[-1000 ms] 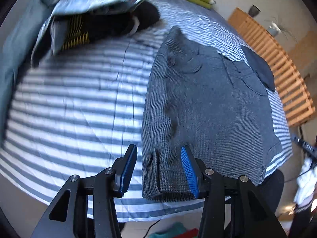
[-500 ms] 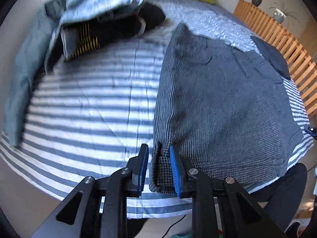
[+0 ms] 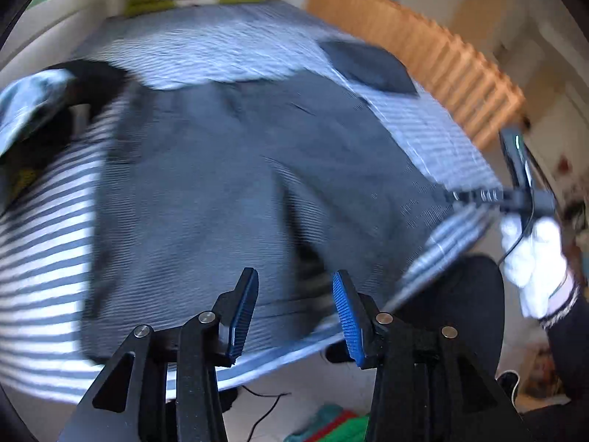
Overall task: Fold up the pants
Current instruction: 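Grasp the grey trouser leg cuffs with both grippers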
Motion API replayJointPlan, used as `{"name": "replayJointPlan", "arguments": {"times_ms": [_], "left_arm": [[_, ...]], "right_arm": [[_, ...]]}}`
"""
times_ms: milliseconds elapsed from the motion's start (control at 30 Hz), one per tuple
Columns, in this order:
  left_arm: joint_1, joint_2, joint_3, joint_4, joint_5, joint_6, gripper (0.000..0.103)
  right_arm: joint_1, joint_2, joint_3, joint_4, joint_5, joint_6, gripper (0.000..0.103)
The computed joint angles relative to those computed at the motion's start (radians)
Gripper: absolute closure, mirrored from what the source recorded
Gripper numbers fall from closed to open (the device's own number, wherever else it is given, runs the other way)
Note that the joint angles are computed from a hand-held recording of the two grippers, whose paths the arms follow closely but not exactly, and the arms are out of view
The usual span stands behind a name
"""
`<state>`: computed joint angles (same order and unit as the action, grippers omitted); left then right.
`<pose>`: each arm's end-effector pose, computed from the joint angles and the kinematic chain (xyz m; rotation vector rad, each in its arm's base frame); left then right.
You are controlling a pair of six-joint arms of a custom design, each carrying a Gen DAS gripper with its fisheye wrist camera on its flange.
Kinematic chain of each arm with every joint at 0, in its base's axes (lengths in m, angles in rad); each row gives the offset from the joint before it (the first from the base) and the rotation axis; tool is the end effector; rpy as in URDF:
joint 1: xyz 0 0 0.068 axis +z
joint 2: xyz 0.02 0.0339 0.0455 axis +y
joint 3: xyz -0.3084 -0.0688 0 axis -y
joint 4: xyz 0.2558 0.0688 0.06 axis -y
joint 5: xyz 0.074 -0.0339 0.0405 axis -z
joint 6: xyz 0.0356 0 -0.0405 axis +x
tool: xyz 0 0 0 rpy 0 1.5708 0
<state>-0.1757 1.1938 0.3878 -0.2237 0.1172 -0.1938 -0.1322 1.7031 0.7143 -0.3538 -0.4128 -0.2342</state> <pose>0.1797 -0.0361 0.1635 0.0189 2.6169 -0.2842 0.2750 -0.0222 0.1347 -0.2098 2.7919 0.5178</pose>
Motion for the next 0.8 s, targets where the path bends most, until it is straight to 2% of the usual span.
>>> {"name": "replayJointPlan", "arguments": {"times_ms": [67, 167, 267, 567, 733, 800], "left_arm": [[-0.173, 0.111, 0.028, 0.074, -0.135, -0.065, 0.057], [-0.283, 0.233, 0.082, 0.117, -0.187, -0.124, 0.057], [-0.351, 0.336, 0.131, 0.139, -0.244, -0.139, 0.057], [-0.339, 0.529, 0.162, 0.248, -0.207, -0.142, 0.057], [-0.320, 0.555, 0.146, 0.286, -0.186, -0.128, 0.058], [-0.320, 0.560, 0.147, 0.291, -0.184, -0.125, 0.063]], "right_arm": [[0.021, -0.027, -0.014, 0.014, 0.027, -0.002, 0.076], [0.052, -0.070, -0.043, 0.047, 0.075, -0.016, 0.078], [0.073, -0.105, -0.068, 0.068, 0.102, -0.021, 0.080], [0.145, -0.169, -0.118, 0.137, 0.196, 0.000, 0.083], [0.154, -0.178, -0.122, 0.143, 0.206, -0.001, 0.084], [0.156, -0.181, -0.125, 0.147, 0.209, -0.003, 0.085]]}}
